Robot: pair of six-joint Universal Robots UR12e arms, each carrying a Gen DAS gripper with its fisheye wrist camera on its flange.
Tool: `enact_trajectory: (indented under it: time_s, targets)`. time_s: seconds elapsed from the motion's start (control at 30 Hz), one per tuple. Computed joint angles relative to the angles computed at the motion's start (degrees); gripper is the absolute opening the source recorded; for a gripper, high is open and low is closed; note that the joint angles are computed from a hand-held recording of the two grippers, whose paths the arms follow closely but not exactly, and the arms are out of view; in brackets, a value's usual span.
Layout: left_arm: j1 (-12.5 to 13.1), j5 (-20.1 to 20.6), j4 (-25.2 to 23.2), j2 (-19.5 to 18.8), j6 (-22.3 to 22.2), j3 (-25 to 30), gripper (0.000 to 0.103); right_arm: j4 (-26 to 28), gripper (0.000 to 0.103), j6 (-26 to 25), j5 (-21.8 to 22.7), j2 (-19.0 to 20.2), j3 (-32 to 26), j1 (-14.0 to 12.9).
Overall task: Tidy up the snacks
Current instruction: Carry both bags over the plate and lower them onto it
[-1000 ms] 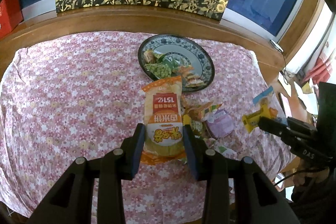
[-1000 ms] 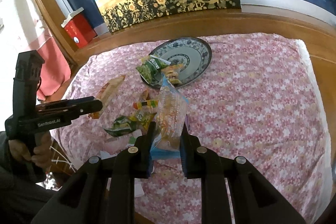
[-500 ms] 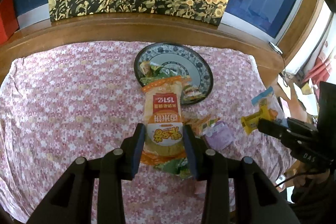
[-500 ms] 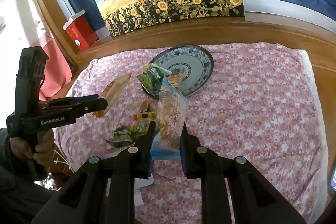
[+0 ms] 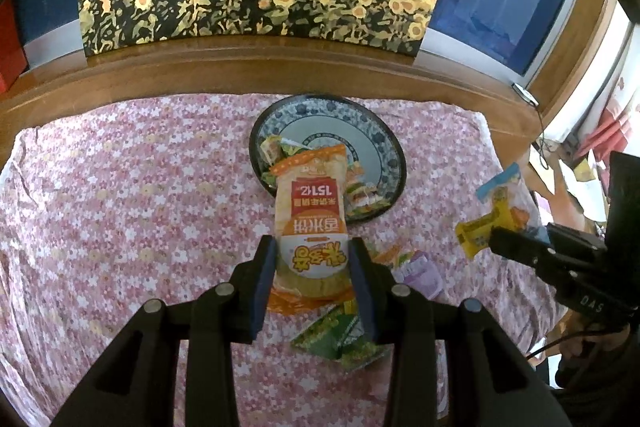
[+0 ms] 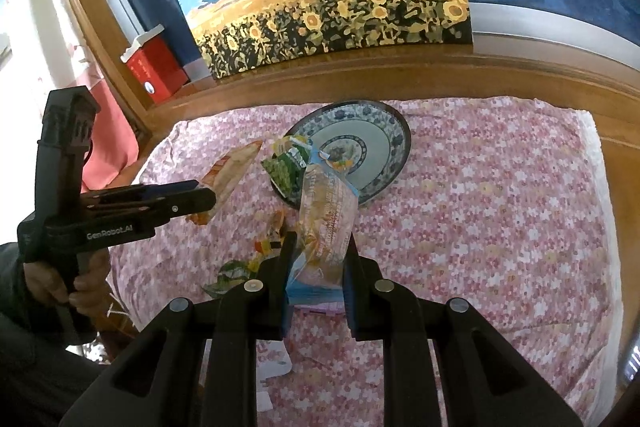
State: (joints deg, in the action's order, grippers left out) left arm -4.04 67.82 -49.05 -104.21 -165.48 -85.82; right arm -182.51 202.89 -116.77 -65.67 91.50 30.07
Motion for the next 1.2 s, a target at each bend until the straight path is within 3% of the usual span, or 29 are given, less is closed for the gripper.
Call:
enact_trajectory:
  time_s: [1.2]
  targets:
    - [-1.46,-0.53,-1.43,-7.40,0.98,9.74,0.038,0.68,0.021,-2.47,5.10,0.84,-4.36,-4.38]
